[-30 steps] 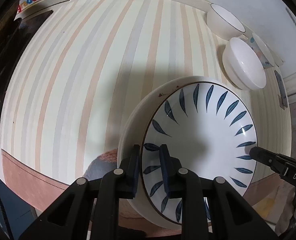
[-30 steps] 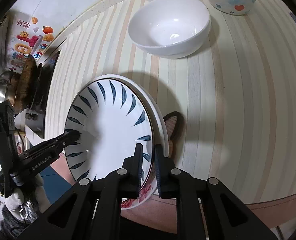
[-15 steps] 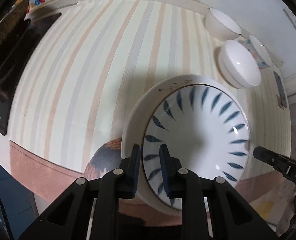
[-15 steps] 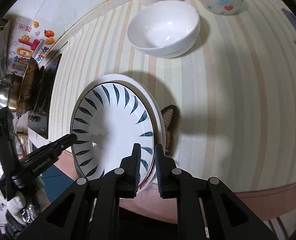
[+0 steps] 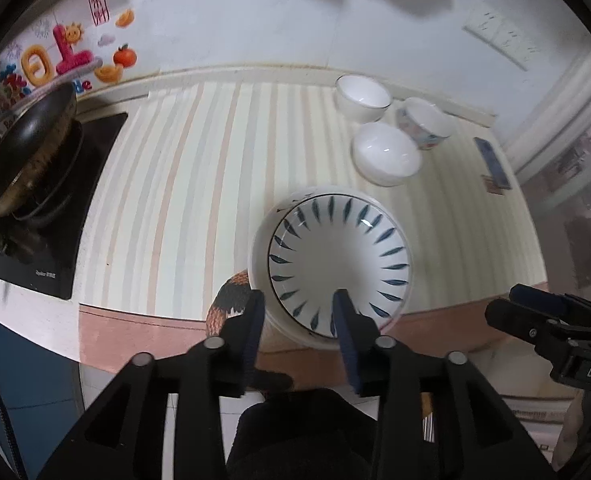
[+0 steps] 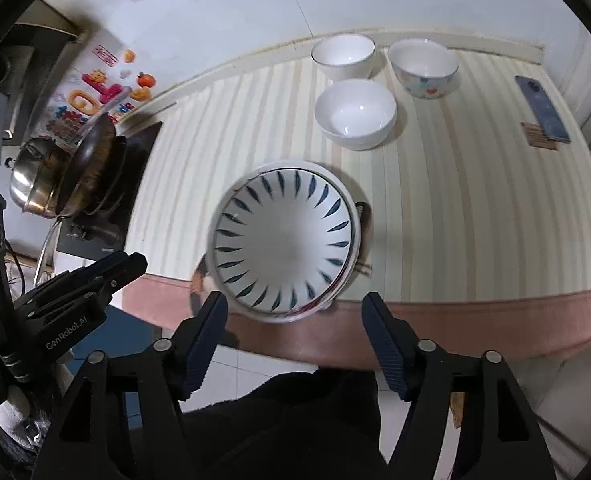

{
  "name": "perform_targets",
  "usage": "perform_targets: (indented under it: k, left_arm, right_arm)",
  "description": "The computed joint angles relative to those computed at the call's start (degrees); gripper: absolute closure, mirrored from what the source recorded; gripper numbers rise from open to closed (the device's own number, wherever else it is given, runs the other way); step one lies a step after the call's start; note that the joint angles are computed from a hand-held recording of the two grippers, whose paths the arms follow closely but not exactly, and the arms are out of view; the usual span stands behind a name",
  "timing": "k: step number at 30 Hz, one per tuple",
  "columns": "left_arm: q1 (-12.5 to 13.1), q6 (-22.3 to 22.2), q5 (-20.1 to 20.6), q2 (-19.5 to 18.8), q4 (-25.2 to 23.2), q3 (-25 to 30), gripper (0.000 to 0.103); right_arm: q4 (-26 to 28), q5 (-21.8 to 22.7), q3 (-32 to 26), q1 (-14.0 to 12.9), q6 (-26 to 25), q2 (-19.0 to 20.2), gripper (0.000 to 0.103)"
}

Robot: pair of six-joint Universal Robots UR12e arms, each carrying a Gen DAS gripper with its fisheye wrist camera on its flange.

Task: Organize plates and bowls
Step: 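Lower the plate stack onto the counter by the cloth edge and open both grippers, then move both grippers to the plain white bowl and grip its rim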

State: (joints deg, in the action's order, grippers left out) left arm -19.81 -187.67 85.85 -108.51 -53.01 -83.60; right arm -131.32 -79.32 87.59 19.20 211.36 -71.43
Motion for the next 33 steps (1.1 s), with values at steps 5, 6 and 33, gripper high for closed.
perform_targets:
  k: [5,6,33]
  left_arm:
    - [0.5,0.3,-2.5,2.6,0.5,-1.6,0.068]
    - [0.6,0.4,-2.7,3.0,0.3,-1.7,0.068]
    - [-1.0,-6.7,-2.4,-11.8,-2.6,15.2,0.054]
  right_arm:
    - [0.7,-4.4,0.2,2.2,0.9,-2.8,0.027]
    - [1.1,-4.9,0.1,2.5,1.0,-3.2,0.027]
    - [-3.1,1.7,-2.5,-5.9,2.0,2.5,0.026]
